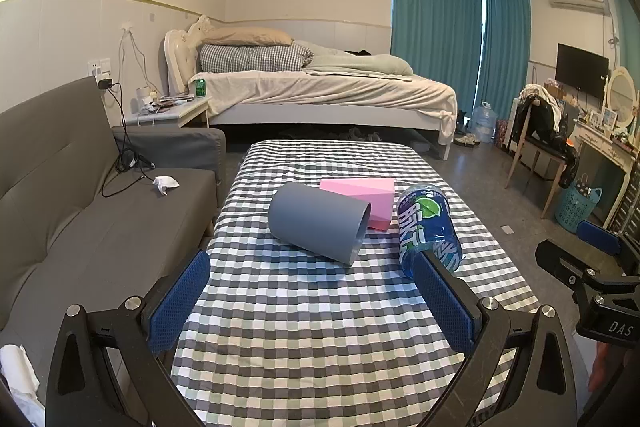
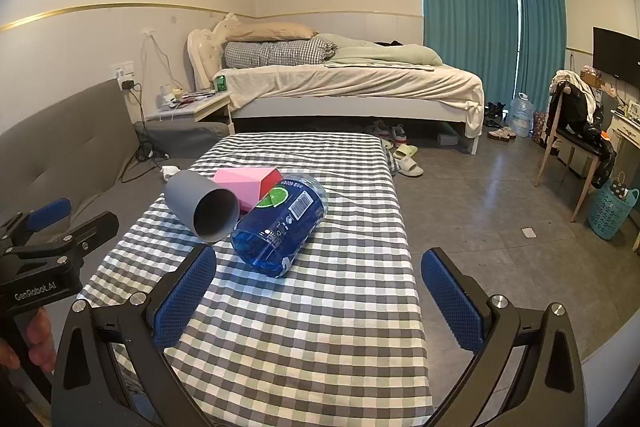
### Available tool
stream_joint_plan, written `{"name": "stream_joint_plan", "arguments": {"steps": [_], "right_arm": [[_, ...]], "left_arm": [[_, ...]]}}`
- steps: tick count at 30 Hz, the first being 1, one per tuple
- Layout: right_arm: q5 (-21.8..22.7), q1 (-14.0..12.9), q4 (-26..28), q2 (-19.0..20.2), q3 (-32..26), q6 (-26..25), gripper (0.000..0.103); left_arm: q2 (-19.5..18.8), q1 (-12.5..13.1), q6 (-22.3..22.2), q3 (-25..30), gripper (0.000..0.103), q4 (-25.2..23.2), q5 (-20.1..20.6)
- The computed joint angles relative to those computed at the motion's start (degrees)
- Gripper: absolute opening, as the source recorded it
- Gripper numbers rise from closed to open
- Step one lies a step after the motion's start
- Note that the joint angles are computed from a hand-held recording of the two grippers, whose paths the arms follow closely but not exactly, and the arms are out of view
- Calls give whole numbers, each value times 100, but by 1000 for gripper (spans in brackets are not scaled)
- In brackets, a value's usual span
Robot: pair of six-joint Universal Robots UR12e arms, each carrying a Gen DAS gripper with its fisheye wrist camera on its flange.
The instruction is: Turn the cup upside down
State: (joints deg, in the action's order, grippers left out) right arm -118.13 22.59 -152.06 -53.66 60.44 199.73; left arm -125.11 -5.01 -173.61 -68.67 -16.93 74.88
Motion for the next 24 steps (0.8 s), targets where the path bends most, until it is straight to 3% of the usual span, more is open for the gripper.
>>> {"name": "stream_joint_plan", "arguments": {"steps": [24], "right_arm": [[137,-20,0,1,17,23,103]], "left_arm": [[-8,4,13,32,103,-64,-60]]}}
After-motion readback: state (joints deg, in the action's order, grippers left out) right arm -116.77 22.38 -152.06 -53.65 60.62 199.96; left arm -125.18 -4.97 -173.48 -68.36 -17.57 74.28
